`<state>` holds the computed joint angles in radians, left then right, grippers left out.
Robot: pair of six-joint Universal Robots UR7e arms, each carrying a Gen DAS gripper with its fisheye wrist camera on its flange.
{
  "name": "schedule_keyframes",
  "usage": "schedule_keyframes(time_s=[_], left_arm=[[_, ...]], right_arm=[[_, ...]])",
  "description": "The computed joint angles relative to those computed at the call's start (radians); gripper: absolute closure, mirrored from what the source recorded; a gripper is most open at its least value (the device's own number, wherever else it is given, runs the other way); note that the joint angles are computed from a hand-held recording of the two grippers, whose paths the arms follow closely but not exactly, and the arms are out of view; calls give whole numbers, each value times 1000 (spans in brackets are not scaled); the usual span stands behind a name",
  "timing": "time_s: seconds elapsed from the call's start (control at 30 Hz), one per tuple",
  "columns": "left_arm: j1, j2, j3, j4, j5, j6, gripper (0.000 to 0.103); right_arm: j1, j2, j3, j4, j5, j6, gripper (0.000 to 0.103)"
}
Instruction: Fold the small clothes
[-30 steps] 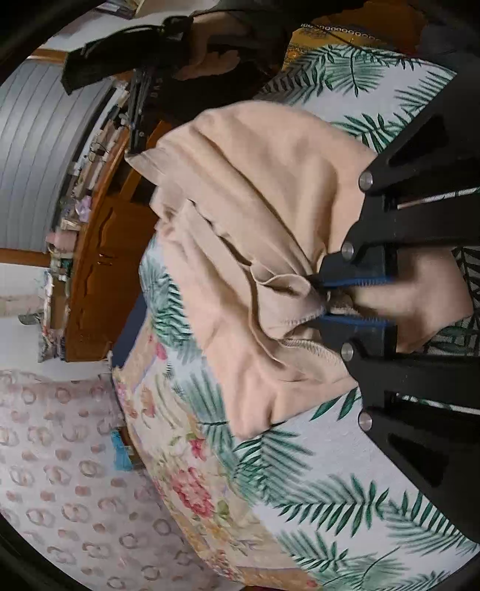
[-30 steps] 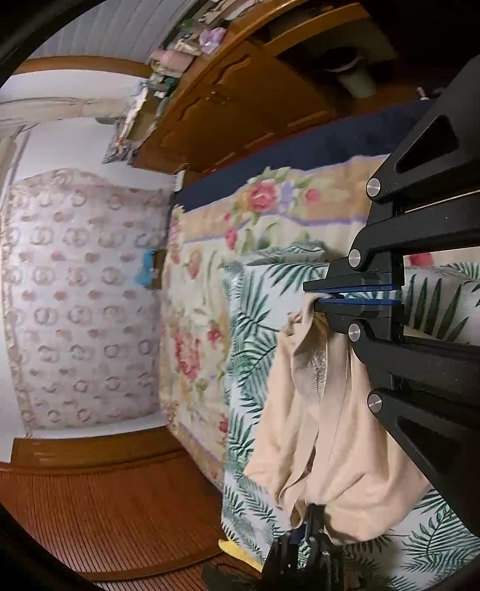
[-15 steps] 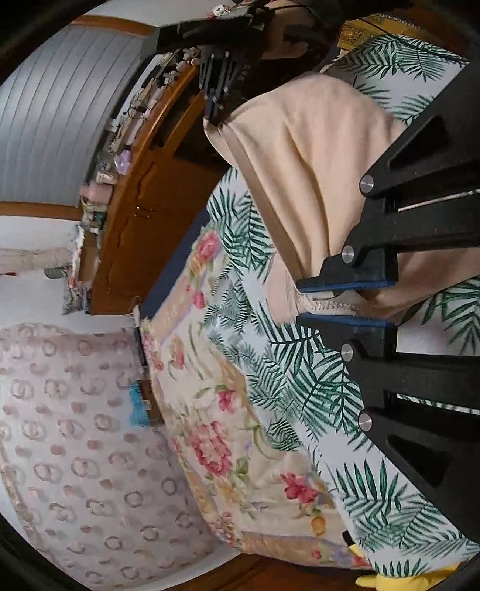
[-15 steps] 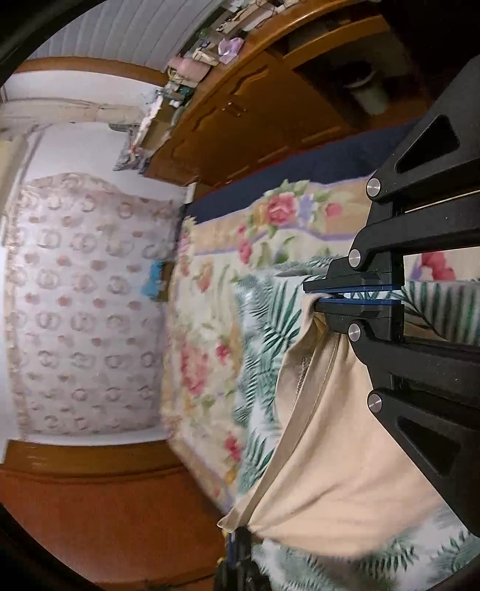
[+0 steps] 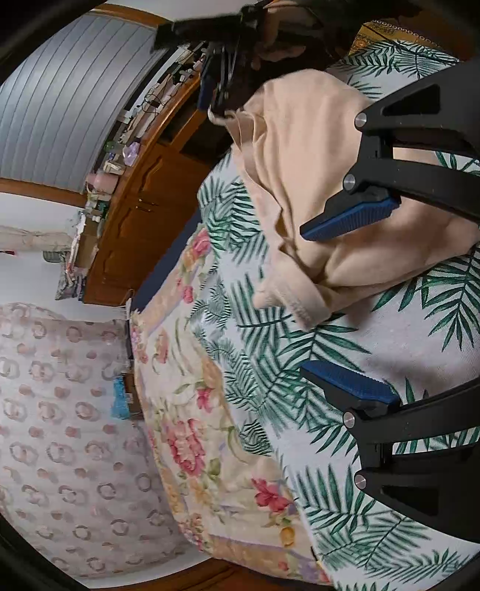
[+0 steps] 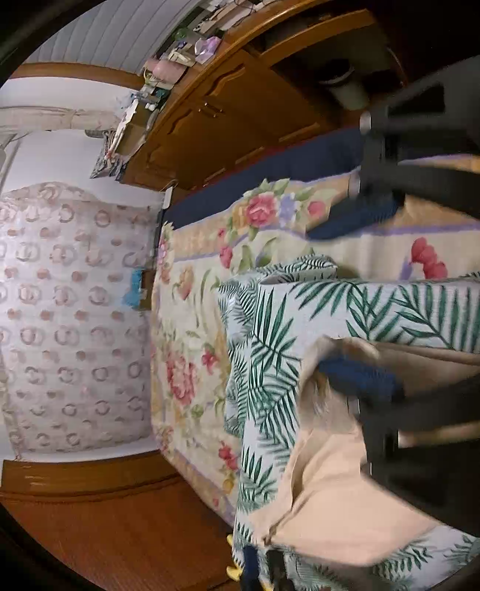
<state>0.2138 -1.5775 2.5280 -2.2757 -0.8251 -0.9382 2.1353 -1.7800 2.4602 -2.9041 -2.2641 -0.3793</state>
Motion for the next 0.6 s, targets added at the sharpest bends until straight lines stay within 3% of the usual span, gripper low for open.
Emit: schedule_keyframes(time_s=[0.1,0.33,0.5,0.6], left_arm=[[46,40,0,-38,3,14,35],[152,88,-22,-93,54,37,35],[155,65,-19,-76,72,36,35],[138,32,-4,-77,58,24,35]], right_arm=[[-4,-47,11,68,30,39,29],[37,-75,6,41,-65,84,29],[14,-127,0,131,-19,110,29],[-6,-143,4,191,64,118,28]])
